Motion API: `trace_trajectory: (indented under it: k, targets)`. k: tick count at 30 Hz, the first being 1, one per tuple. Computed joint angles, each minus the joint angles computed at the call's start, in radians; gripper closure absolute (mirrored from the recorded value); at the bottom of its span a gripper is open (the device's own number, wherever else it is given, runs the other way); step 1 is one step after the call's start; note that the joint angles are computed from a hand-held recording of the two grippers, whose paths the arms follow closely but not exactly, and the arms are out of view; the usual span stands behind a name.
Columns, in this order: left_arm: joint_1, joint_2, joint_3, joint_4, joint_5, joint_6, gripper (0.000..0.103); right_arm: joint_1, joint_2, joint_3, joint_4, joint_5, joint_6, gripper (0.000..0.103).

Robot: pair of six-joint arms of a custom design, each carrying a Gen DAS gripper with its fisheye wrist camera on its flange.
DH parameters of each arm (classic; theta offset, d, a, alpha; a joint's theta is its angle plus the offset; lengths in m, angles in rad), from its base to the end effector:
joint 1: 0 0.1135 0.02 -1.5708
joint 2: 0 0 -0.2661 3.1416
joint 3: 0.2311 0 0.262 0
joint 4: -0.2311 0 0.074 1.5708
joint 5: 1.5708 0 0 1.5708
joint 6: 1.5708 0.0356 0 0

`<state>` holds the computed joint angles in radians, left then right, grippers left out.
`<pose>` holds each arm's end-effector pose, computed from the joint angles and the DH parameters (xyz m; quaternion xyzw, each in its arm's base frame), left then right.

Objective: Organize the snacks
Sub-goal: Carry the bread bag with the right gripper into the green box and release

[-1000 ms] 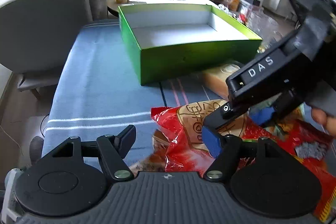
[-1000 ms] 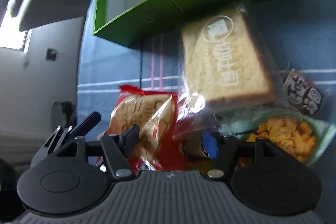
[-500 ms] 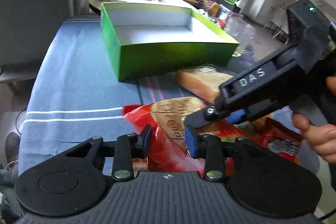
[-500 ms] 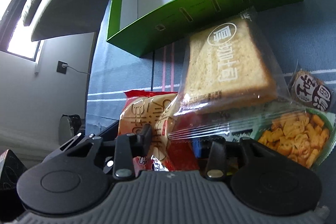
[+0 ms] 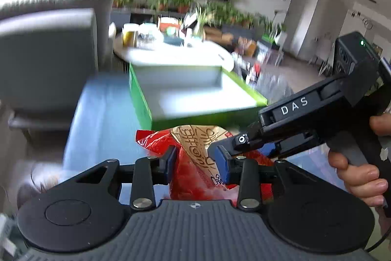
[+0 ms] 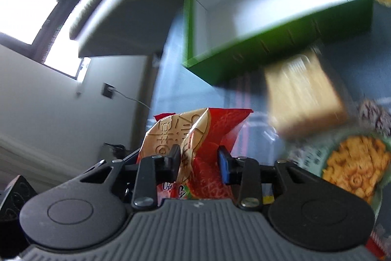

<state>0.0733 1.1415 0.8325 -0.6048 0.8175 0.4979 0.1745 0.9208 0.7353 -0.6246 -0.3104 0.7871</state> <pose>0.2318 -0.0090 0.2572 0.3084 0.8220 -0.2776 0.3900 0.1902 0.0446 0.2591 0.2219 0.8920 0.2969 0.2588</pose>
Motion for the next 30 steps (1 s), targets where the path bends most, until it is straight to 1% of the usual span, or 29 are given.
trace_trajectory:
  k: [3,6,10,13,16,20,24,26,30]
  targets:
    - [-0.039,0.001,0.027,0.077,-0.013,-0.078,0.071,-0.019,0.019,0.047,0.018,-0.002,-0.018,0.055]
    - [-0.106,0.033,0.054,0.185,-0.052,-0.169,0.071,-0.047,0.062,0.095,0.047,0.013,-0.054,0.055]
    - [-0.190,0.133,0.106,0.304,-0.102,-0.257,0.071,-0.135,0.138,0.132,0.100,-0.024,-0.099,0.055]
    - [-0.247,0.227,0.150,0.374,-0.136,-0.299,0.071,-0.181,0.204,0.142,0.157,-0.018,-0.146,0.055]
    - [-0.288,0.335,0.190,0.436,-0.159,-0.341,0.071,-0.239,0.255,0.154,0.176,-0.029,-0.188,0.055]
    - [-0.316,0.453,0.220,0.501,-0.181,-0.364,0.071,-0.301,0.349,0.143,0.240,-0.059,-0.221,0.055]
    - [-0.334,0.553,0.276,0.528,-0.217,-0.381,0.071,-0.330,0.434,0.141,0.313,-0.078,-0.232,0.055]
    - [-0.340,0.584,0.298,0.534,-0.239,-0.380,0.071,-0.331,0.472,0.137,0.362,-0.078,-0.237,0.055]
    - [-0.341,0.612,0.303,0.529,-0.288,-0.341,0.070,-0.318,0.504,0.109,0.452,-0.059,-0.246,0.055]
